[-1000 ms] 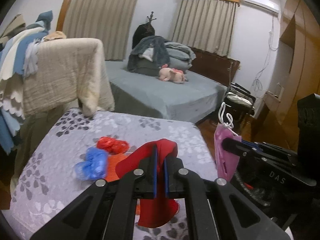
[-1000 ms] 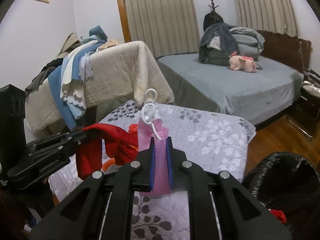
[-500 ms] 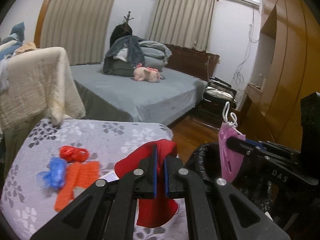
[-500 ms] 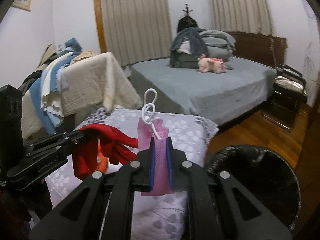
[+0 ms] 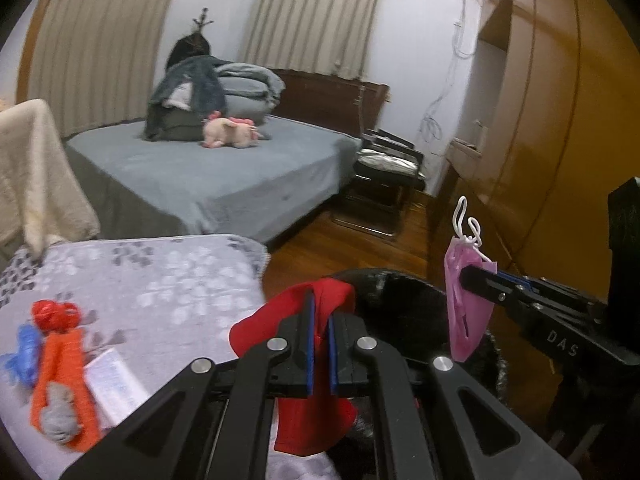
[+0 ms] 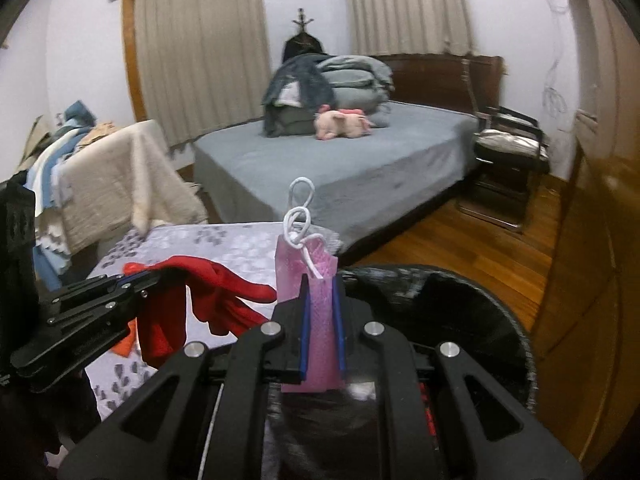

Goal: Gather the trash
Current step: 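Carry the red cloth and pink bag over the black bin and open both tools, then move both tools back over the pile on the bedspread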

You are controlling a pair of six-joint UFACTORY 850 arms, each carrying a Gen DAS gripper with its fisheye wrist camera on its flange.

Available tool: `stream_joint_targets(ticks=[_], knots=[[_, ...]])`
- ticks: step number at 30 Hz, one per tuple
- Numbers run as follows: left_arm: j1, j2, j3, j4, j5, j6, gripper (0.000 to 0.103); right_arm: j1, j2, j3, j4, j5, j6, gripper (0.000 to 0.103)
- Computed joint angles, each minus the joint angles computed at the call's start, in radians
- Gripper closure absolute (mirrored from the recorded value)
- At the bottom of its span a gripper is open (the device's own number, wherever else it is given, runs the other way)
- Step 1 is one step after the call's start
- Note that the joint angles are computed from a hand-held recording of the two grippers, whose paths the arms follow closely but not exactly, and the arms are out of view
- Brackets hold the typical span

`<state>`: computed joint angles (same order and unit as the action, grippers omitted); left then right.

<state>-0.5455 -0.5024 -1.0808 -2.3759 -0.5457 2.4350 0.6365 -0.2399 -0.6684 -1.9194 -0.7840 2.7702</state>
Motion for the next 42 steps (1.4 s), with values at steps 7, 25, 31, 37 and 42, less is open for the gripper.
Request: stream_joint_targets(ticks=[7,25,31,37,42], knots=[[-0.072,-0.056,-0.077,0.051,0.018,-0.03,0.098,-0.03,0.031,0.075,0.048,-0.019,0.027,0.093],[-0.13,-0.217,-0.258,0.384,0.055,-0.342,0.053,-0.113,-0.044,0.123,0.028,0.054,0.138,0.07],[-0.117,-0.201,-0.22,0.38,0.052,-0.329,0.039,-0.103,-0.04,0.136,0.047,0.044,0.152,0.043],[-0.084,-0.146,-0.141,0.239,0.059,-0.186,0.02,-0.068,-0.039,0.116,0.091,-0.002,0.127,0.012],[-0.05,-0.083,-0.061,0.005,0.069,0.026,0.006,-0.037,-0.041,0.085,0.062,-0.022,0.141,0.008]])
